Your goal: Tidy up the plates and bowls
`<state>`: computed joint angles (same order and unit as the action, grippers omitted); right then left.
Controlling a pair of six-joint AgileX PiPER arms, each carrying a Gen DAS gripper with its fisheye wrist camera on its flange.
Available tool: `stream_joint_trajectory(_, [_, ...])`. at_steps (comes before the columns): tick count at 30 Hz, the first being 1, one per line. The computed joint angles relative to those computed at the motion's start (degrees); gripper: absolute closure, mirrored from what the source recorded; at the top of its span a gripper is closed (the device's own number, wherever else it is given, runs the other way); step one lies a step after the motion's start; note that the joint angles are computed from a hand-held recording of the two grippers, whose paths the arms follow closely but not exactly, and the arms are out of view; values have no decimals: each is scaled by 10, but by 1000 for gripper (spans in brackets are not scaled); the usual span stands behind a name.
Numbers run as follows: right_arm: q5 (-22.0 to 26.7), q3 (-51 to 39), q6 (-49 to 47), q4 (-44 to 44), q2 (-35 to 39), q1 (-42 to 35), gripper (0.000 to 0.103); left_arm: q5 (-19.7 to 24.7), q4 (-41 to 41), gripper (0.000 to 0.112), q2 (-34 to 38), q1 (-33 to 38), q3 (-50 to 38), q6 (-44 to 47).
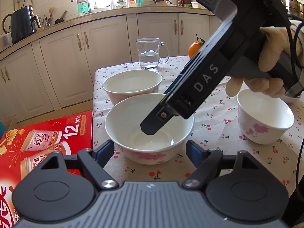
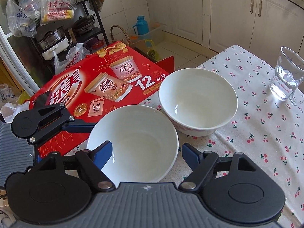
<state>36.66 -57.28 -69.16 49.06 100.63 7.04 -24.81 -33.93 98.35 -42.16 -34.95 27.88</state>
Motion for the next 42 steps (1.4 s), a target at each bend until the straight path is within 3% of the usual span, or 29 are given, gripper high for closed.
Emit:
stream_joint_trajectory(8, [21,-16,-2,4,15,-6,26,-4,6,31,-2,2,3,-1])
stream_joint_trajectory(22, [40,-3,-2,6,-7,-18,26,25,-58,31,-23,-12,-8,68])
stream_joint_trajectory(31, [60,37,-6,-3,-67,-43,26,36,-150,31,-66,-51,-2,160])
stream_joint_trajectory(42, [101,101,-28,-12,-165,-93,24,33,-327,31,-109,-122,-10,330])
